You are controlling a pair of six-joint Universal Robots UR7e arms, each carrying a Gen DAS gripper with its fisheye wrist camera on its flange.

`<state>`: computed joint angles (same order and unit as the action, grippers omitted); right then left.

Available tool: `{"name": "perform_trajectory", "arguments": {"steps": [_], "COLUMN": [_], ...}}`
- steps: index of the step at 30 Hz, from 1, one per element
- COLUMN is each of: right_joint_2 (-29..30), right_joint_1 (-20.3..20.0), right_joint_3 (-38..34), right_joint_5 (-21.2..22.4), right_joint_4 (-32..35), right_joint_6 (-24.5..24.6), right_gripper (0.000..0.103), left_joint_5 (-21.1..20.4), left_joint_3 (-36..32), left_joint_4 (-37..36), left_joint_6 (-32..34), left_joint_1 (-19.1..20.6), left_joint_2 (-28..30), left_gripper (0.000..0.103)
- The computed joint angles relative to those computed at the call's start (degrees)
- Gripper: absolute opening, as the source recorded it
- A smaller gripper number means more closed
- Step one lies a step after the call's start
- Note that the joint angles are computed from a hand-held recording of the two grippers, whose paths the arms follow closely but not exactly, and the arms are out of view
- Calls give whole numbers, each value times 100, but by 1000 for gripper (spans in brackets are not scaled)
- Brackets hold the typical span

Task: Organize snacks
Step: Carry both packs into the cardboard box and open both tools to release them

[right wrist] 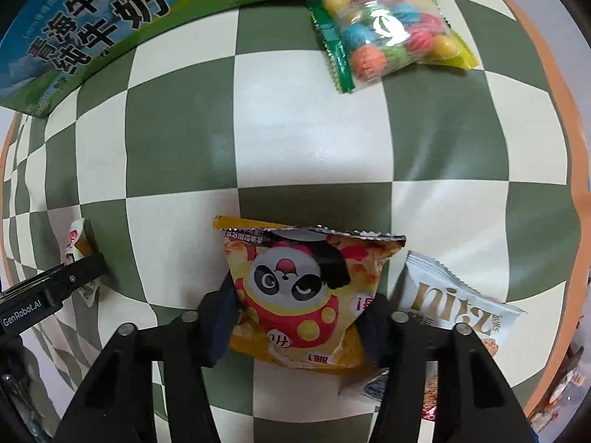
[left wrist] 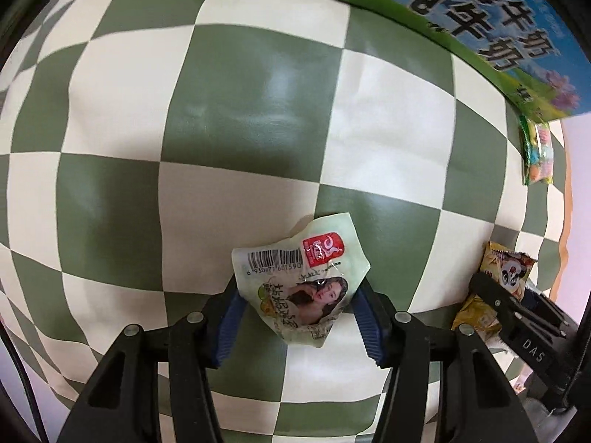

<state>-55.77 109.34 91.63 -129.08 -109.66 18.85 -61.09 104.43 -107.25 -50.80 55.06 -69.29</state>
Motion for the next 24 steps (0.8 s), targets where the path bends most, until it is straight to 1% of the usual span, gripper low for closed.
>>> {"name": "perform_trajectory", "arguments": {"steps": [2,5,8,11,13,15,16,17,18,19,20,21,23,24], "right_joint_2": [-96,-235,-312,-421,-465,-428,-421,-416,-294,-195,-89,48,411,629], "right_joint_1": [1,-14,65,133,212,318,368,364,480,514,567,633,684,714], "right_joint_3": [62,133,90,11,-148,-433,-551,-686,-994,-1290,-1598,-1778,-2417,-2845], "right_joint_5": [91,316,506,772,964,1140,1201,1296,1387,1466,1567,1620,1764,1739], "right_joint_4": [-66,-173,-230,-254,-272,-218,-168,-175,-78,-10,30,19,75,134], "right_joint_6": [-47,-102,-177,-279,-429,-565,-591,-718,-707,-800,-900,-879,-963,-1089], "right_gripper": [55,53,53,53,53,53,53,53,53,53,53,53,53,53], "left_joint_5": [35,172,241,235,247,242,250,303,364,433,485,606,881,1023], "left_joint_3": [-340,-384,-508,-591,-727,-893,-1049,-1252,-1441,-1679,-1948,-2209,-2694,-2991], "left_joint_4": [256,328,423,324,256,154,170,173,182,217,246,297,499,683], "left_joint_6": [-8,83,136,235,319,428,499,609,717,833,1008,1148,1343,1419], "left_joint_1": [-115,-283,-465,-618,-745,-830,-850,-878,-911,-920,-847,-849,-825,-785], "left_joint_2": [133,91,7,-105,-179,-222,-215,-172,-132,-70,25,132,354,513], "left_gripper": [52,52,52,52,52,52,52,52,52,52,52,52,52,53]}}
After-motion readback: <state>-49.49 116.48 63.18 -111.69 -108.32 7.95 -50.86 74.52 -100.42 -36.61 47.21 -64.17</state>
